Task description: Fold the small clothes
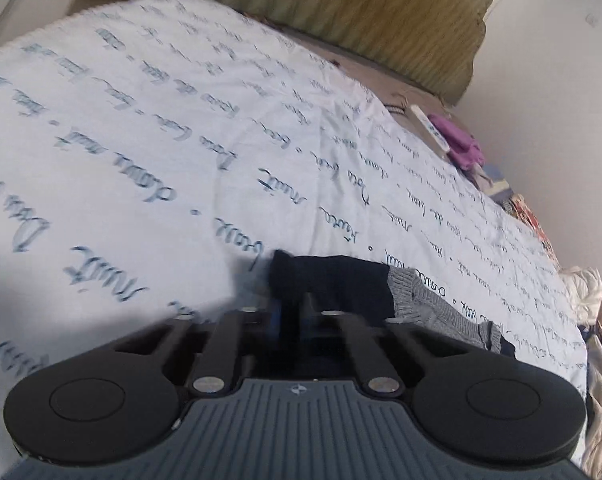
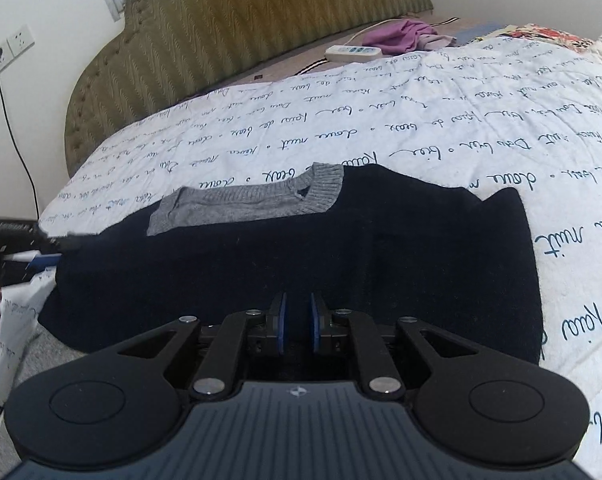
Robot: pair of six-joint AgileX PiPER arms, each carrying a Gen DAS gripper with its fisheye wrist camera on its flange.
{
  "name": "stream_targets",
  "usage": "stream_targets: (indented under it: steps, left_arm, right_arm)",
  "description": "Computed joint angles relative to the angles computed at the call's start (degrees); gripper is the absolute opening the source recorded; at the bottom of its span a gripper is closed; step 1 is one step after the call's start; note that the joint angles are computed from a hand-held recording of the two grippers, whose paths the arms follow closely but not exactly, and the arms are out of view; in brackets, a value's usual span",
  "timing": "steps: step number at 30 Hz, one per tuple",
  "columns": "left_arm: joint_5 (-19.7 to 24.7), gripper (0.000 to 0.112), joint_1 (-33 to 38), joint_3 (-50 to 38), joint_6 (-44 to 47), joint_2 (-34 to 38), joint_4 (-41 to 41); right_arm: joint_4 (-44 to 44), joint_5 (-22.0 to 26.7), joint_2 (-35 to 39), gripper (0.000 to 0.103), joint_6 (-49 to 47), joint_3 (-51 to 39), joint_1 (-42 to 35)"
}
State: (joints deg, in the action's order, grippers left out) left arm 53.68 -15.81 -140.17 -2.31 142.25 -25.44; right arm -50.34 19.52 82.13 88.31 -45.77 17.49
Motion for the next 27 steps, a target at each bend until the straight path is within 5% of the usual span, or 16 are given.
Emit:
stream_targets:
  steps: [2,5,8,9,11,13,14,17,21,27]
  left_arm:
    - [-1.1,0.004,-1.0,-2.4,0.9,1.3,1.5]
    - [-8.7,0.004,-3.8,1.4,3.4,-0.7,8.1]
    - [-5.9,0.006,-5.6,-2.4,-0.3,1.2,16.9]
    - [-6.4,0.022,-5.8,-0.3,-0.6,0.1,18.3]
    - [-12.0,0.031,-6.5,9.8,-2.3,-5.2,22.4]
    - [-16.4,0.05,-7.0,18.8,-4.9,-10.4,26.6]
    - [-19.2,0.051,-7.1,24.0,-5.6,-13.4,27.9]
    - [-24.1,0.062,-7.9,37.0,-5.1,-21.8,30.3]
    - [-29.9,0.084,-11.6,52.6,-16.9,-31.3,45.4]
    - [-32.8,0.089,-16.5,67.8,-33.6,-40.4,63.1]
  right_arm:
    - [-0.9,-1.3,0.6,0.018,0.8,0.3,-1.0]
    - [-4.2,-2.0,1.6,0.018,4.4,0.5,-1.9]
    - [-2.6,-1.3,1.3,0.018,3.8,0.3,-2.0]
    - [-2.6,-0.5,1.1,0.019,4.0,0.1,-1.5]
    - [-5.7,1.4,0.2,0.028,7.4,0.4,0.2]
    - [-5.3,2.3,0.4,0.06,5.7,0.0,1.0]
    - [-2.8,3.2,1.2,0.066,1.7,-0.9,1.3]
    - [-4.1,11.9,1.9,0.066,3.2,-3.3,5.9]
    - [-6.8,13.1,-1.7,0.077,7.6,-1.1,10.0]
    - [-1.7,20.8,-2.2,0.078,7.7,-1.7,18.2]
